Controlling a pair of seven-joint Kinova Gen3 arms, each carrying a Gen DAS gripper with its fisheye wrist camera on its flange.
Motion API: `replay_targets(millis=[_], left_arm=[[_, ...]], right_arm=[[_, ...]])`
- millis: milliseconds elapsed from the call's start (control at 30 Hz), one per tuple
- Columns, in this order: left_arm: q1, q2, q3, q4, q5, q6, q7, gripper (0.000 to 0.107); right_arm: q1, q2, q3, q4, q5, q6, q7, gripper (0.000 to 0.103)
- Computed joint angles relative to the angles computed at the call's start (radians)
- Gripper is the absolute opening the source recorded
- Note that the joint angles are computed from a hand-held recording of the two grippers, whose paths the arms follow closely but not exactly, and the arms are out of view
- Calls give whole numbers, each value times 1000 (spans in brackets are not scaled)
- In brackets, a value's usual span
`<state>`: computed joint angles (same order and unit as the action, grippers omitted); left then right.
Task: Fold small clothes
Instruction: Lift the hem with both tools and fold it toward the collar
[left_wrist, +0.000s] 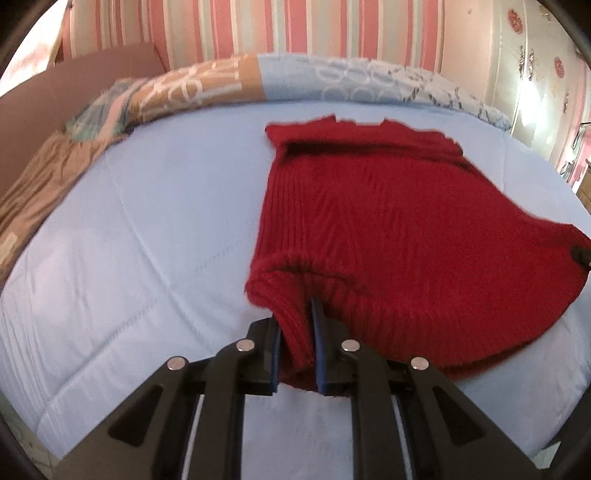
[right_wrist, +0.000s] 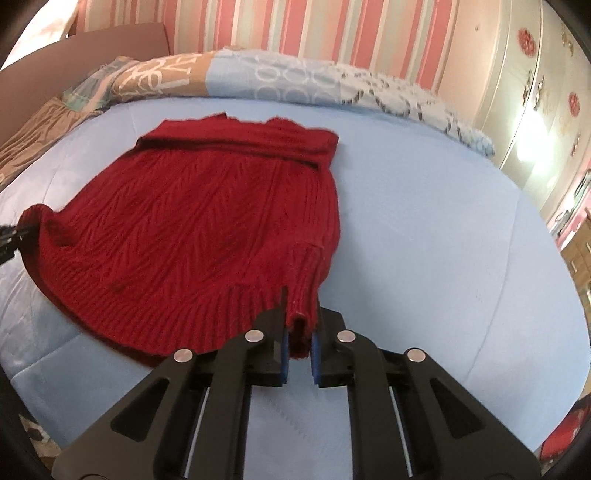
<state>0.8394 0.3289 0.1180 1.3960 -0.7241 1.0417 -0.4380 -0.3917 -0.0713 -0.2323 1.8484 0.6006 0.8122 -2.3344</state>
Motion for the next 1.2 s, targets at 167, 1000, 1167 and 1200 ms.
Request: replay_targets(millis=[167,1000,1167,1200], left_arm=[[4,44,-31,-75,-74,-14,-18,14],[-139,426,-209,-728,133,5,-560,14],[-201,525,-163,-960,200,93,-673,14],[-209,543,-153,-1006,204,118,-685,14]], right_arm=[[0,38,4,-18,117,-29,-65,9],[38,460,198,-520,46,-148,178,9],[61,537,204,-704,-94,-49,325,9],[67,546,206,-734,-123,-31,346,9]])
